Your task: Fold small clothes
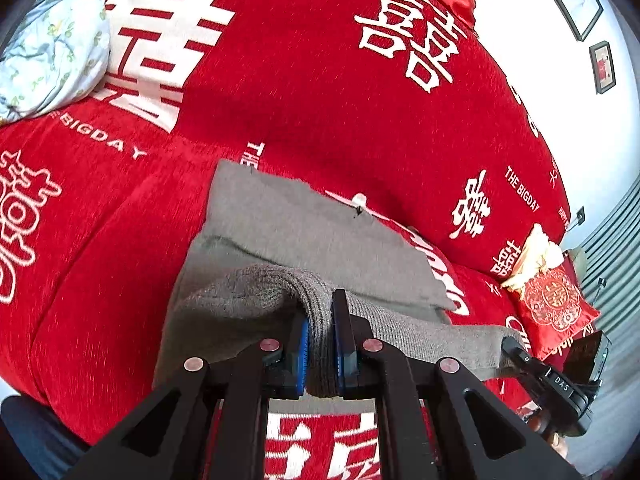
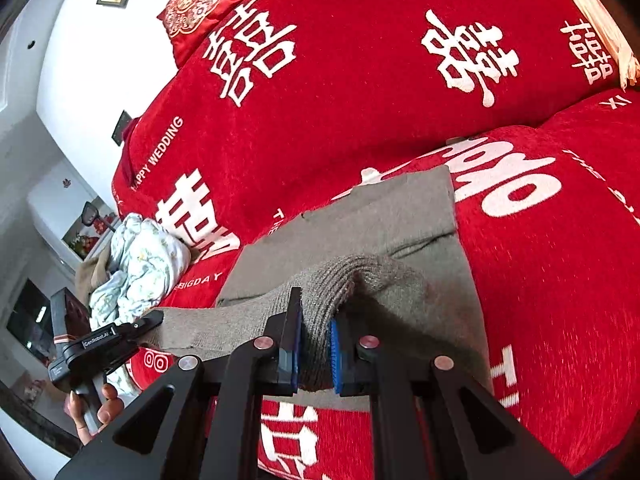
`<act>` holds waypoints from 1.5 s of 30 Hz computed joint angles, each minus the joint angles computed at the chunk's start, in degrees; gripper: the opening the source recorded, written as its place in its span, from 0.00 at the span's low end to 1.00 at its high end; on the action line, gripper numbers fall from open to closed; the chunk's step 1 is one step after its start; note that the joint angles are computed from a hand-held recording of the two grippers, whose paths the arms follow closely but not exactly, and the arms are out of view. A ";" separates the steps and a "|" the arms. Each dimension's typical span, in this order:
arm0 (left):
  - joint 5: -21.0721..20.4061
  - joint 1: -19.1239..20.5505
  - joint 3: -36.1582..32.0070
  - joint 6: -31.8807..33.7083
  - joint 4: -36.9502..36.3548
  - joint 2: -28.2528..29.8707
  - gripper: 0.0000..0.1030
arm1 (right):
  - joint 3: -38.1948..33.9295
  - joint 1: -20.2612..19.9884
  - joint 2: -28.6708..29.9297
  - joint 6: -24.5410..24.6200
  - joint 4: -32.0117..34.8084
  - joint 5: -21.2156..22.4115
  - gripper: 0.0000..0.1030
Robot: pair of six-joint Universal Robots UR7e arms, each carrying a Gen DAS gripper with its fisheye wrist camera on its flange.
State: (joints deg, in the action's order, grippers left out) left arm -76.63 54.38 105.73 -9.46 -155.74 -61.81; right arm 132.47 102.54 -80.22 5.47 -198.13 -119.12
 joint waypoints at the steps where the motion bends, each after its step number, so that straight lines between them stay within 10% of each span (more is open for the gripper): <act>1: 0.05 -0.09 -0.52 0.11 -0.08 0.42 0.11 | -0.38 -0.25 -0.13 0.10 0.52 0.19 0.12; 45: 3.59 0.76 -22.54 1.37 11.32 14.42 0.11 | -18.74 -3.92 6.14 0.03 15.02 -0.89 0.12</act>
